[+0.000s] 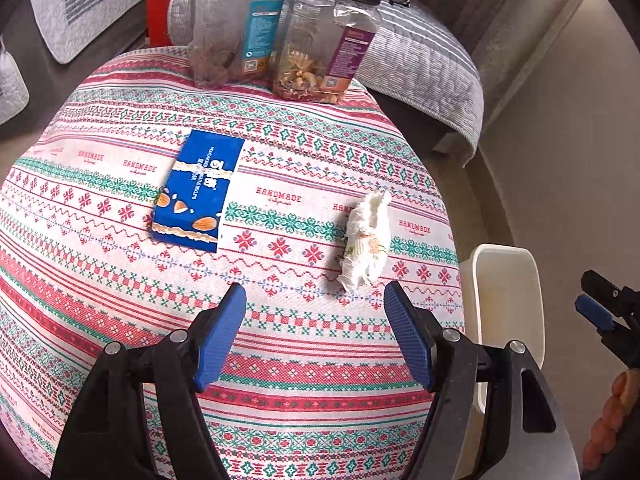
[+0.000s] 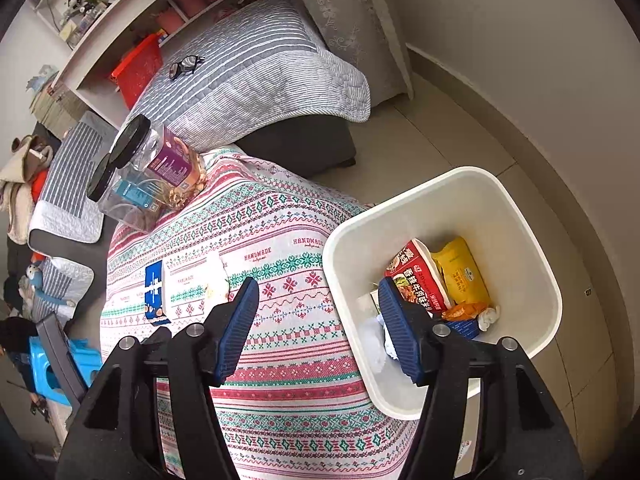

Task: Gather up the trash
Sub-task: 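Move both tools back over the table toward the blue box and napkin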

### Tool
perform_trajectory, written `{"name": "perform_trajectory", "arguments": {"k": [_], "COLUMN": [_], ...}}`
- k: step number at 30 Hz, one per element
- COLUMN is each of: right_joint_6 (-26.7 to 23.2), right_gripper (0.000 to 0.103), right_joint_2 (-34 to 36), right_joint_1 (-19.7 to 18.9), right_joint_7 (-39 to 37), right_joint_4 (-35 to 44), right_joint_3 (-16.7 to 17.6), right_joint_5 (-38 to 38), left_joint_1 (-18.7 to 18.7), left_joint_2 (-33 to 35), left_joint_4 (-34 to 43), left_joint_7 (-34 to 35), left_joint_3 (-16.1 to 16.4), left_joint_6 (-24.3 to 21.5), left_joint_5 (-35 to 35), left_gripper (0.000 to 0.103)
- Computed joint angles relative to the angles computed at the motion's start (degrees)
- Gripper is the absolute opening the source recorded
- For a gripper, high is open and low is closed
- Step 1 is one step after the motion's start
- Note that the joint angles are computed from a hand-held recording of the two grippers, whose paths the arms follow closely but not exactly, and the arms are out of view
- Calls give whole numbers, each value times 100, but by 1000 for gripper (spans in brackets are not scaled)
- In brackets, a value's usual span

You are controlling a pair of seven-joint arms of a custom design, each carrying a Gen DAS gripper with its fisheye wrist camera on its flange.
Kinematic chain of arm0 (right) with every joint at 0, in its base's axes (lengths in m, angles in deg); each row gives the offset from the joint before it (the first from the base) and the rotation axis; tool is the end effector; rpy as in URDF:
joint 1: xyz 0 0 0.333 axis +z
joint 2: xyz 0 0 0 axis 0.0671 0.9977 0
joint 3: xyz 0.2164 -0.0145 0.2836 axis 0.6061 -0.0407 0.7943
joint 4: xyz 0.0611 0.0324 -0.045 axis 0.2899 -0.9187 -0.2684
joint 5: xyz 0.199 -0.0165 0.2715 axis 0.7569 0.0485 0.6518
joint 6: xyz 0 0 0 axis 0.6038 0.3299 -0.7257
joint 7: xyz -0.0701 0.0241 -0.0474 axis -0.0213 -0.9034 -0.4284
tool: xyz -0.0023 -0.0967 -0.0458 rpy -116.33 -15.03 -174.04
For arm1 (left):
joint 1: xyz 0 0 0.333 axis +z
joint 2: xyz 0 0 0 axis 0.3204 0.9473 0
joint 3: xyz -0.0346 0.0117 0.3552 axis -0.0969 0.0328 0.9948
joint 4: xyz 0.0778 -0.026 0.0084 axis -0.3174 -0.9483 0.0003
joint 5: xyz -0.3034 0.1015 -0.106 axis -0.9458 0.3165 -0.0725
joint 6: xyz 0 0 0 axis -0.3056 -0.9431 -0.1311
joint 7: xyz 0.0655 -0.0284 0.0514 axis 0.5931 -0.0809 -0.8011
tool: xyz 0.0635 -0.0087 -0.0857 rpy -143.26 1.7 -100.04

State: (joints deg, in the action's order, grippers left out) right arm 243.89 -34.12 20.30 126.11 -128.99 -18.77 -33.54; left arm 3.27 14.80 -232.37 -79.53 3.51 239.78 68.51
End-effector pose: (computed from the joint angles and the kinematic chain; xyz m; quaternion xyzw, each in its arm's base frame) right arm 0.4459 0.1311 0.3939 -0.6177 0.7384 -0.0268 0.2692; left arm 0.4199 -0.1689 0.3456 -0.7759 0.5832 -0.2212 0.0944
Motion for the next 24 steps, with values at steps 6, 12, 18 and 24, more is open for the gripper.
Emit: {"name": "perform_trajectory", "arguments": {"k": [6,12,18,24], "right_joint_6": [18,8,-124,-347], "right_gripper": [67,69,70,73], "right_joint_2": [182,476,855,1345], "right_joint_1": [267,504,682,710], "right_joint_7": [605,1611,2466,2873], "right_joint_4": [106,294,604,1082], "right_joint_3": [112,55,-8,80], "right_joint_5": [-1170,-2603,-3710,-4292], "left_joint_1": [752,1023,957,748], "left_joint_2": [-242,-109,259,606], "left_joint_4": [-117,4,230,410], "left_joint_7": [1308,1417,1878,2182], "left_joint_3": [-436,-373,-185,-66], "left_joint_6": [-736,-922,-964,-961], "left_joint_5": [-985,-587,-846,-1081], "left_gripper": [79,81,84,84]}}
